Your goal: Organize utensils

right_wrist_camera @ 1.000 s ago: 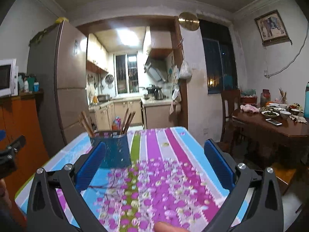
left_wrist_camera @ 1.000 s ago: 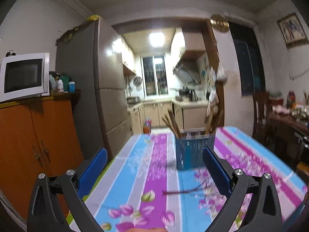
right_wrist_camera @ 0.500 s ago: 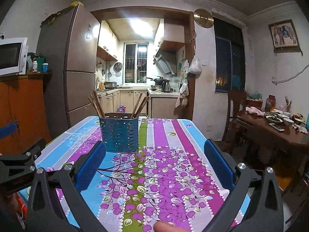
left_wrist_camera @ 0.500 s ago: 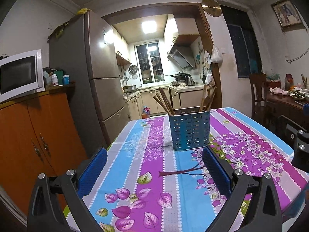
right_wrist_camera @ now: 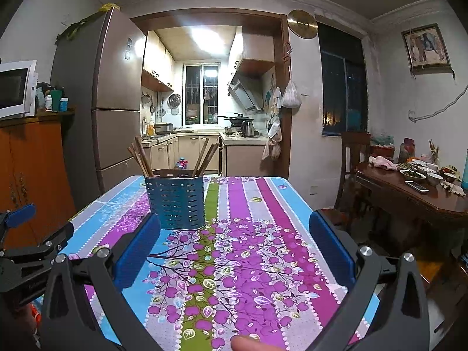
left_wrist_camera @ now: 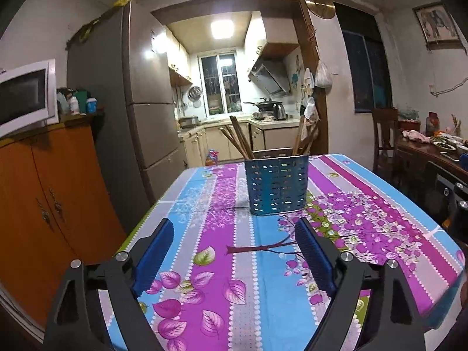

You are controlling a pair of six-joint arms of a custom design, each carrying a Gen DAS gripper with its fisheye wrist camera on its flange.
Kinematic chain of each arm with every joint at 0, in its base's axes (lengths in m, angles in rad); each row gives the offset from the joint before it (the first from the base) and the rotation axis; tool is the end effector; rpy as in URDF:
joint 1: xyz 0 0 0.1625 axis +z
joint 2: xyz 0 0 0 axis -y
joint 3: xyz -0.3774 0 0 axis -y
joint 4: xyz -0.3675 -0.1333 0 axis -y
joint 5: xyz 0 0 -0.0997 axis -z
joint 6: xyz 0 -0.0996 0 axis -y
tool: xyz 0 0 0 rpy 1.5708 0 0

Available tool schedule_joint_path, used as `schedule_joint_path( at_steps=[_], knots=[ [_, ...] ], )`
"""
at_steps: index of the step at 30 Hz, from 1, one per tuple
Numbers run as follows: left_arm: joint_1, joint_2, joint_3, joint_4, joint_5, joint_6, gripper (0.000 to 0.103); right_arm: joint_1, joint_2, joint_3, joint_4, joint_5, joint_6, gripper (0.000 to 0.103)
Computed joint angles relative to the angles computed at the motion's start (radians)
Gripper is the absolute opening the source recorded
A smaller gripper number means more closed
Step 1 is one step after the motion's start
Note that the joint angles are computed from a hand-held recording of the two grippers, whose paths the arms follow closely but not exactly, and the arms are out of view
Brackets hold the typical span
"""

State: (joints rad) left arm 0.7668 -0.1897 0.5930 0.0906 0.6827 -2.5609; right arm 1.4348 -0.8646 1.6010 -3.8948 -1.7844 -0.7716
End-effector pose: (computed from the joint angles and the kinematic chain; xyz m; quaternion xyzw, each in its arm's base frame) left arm -0.3700 -0.6489 -0.0281 0.3253 0.7374 -0.5013 0.3149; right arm 0.0281 -0.6224 0.3041 0.1456 -0.6860 0.6044 0.3780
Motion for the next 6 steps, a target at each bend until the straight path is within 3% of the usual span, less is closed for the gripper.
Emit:
schedule_joint_path(
  at_steps=[3, 6],
  knots=[
    [0.003, 0.009, -0.021, 0.029, 0.009, -0.01, 0.092, 0.0, 0.0, -0.001, 0.006, -0.005, 0.008, 0.098],
    [0.003, -0.01, 0.02, -0.028, -0.004, 0.011, 0.098, -0.003, -0.003, 0.003, 0.008, -0.004, 0.01, 0.098]
  ],
)
